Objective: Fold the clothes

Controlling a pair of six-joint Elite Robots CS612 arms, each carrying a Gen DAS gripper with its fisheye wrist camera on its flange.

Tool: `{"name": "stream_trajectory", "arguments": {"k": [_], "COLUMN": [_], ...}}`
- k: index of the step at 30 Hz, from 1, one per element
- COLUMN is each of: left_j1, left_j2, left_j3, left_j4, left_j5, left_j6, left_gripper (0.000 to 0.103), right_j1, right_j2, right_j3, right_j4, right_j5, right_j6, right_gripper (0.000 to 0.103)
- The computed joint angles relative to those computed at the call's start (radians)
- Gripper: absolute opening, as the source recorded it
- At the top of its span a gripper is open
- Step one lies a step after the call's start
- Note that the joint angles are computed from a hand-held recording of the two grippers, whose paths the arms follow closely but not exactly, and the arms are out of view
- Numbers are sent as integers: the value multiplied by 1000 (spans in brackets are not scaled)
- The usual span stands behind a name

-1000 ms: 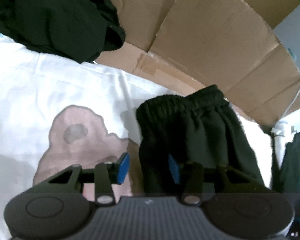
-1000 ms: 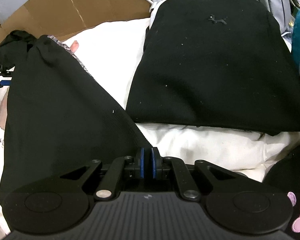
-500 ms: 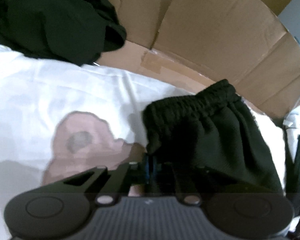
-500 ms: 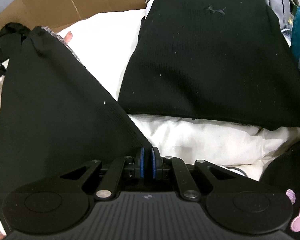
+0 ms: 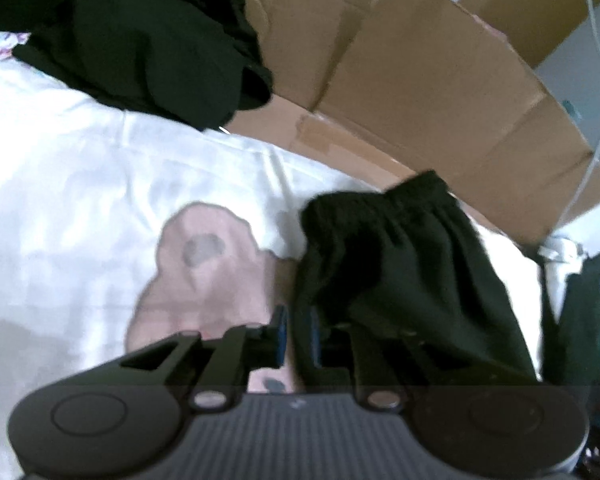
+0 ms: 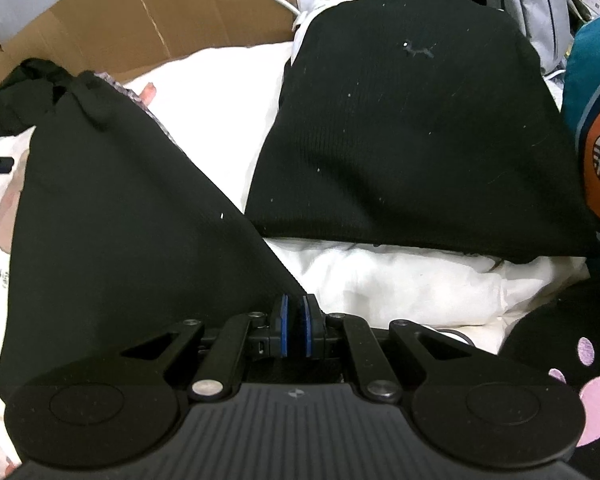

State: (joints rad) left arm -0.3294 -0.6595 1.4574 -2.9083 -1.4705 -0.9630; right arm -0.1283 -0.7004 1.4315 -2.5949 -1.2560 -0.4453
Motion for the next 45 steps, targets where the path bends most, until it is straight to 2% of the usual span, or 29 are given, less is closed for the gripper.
{"name": "stream_trajectory", "arguments": {"k": [1,2,3,4,8,13,14,16,17,23,28,31,32,37,39,41,45], "left_j1": [-2,-2,-2,-2,-6,-1,0,0,1,1,2,3,1,-8,-9,-15,-38], "left_j2": [-1,-1,0,1,7,42,48,58,62,54,16,-2,-9,-33,-40,-49,-61], "left_j3": [4,7,12,16,25,18,13,1,-2,19,70,100,111,163,172,186,217], "left_j4": [-8,-19,-37,-50,-64,-127,-124,-102,-105,-116,-97,-121,-129,-189,-204,-222,-266], "left_j5": [-10,-25,-50,-69,-112,-196,-204,-210,-219,-200,-161,-164,-164,-185,-200,-210,-238], "left_j6": [0,-2,-2,-2,3,-3,-1,9,9,18,-12,-32,-38,-77,-75,-76,-98], "left_gripper": [39,49,54,54,54,54,52,26,8,5,2,2,3,24,38,48,51], "right_j1": [-1,-2,-3,-3,1,3,3,2,1,5,7,3,2,-6,-9,-11,-10], "right_j2": [-1,-1,-1,1,9,17,19,21,21,26,28,23,21,16,15,17,27], "right_j3": [1,3,4,3,-3,-13,-16,-20,-21,-21,-25,-24,-23,-29,-36,-43,-65], "right_j4": [2,1,-2,-1,13,23,26,30,31,34,43,44,44,61,78,95,133], "right_j5": [3,5,6,9,7,-20,-23,-26,-27,-47,-70,-64,-61,-44,-35,-30,-41], "right_j6": [4,10,16,18,12,2,5,8,9,-28,-30,-25,-24,-13,-6,-2,-22], "right_gripper": [19,33,39,43,43,43,43,43,43,42,42,42,42,42,42,42,42]}}
